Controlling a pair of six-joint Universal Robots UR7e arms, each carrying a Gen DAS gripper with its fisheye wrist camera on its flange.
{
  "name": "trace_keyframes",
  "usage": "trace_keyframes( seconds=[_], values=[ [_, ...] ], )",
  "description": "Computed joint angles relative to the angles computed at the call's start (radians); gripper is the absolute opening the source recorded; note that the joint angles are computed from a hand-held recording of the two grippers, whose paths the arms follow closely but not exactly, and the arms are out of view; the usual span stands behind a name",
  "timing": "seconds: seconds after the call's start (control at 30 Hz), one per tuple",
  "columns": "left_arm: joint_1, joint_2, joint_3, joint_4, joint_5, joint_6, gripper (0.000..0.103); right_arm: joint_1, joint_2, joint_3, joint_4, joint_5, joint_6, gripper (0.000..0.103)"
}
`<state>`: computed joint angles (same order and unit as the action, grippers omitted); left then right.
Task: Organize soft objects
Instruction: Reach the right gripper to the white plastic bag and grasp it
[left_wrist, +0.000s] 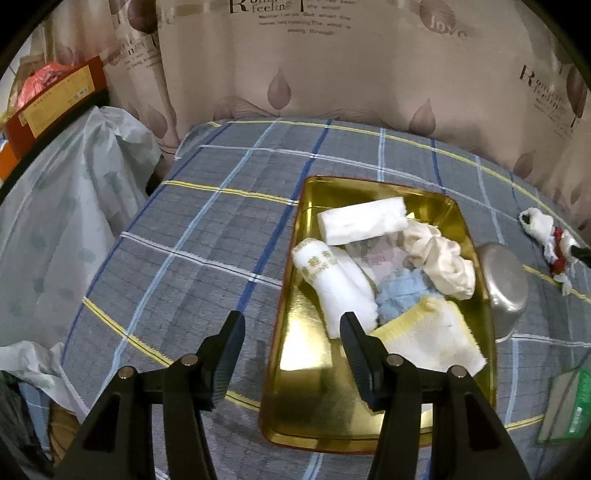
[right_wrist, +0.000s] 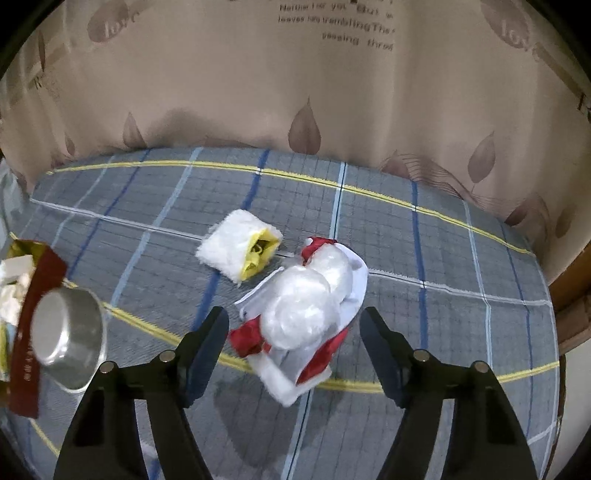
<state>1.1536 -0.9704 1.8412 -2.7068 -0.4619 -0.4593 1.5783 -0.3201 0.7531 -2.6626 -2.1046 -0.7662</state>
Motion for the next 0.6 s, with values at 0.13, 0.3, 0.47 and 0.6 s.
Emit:
trace_keyframes(
  seconds=[0.13,0.3,0.47,0.6],
  values=[
    [0.004,0.005,-0.014,0.039,-0.001,-0.012,0.055,-0.011,0.053,-0.087,0.028,0.001,0.000,0.065],
    [0.004,0.019,-0.026,0.077,0.003,-0.020,0.055,-0.024,0.072,-0.122,0.042,0.022,0.009,0.040],
    [-0.003,0.028,-0.031,0.101,0.007,-0.028,0.055,-0.038,0.029,-0.044,-0.004,0.064,0.010,0.037],
    [-0.017,0.033,-0.032,0.102,0.002,-0.025,0.055,-0.051,-0.037,0.055,-0.043,0.120,0.028,0.037]
  ],
)
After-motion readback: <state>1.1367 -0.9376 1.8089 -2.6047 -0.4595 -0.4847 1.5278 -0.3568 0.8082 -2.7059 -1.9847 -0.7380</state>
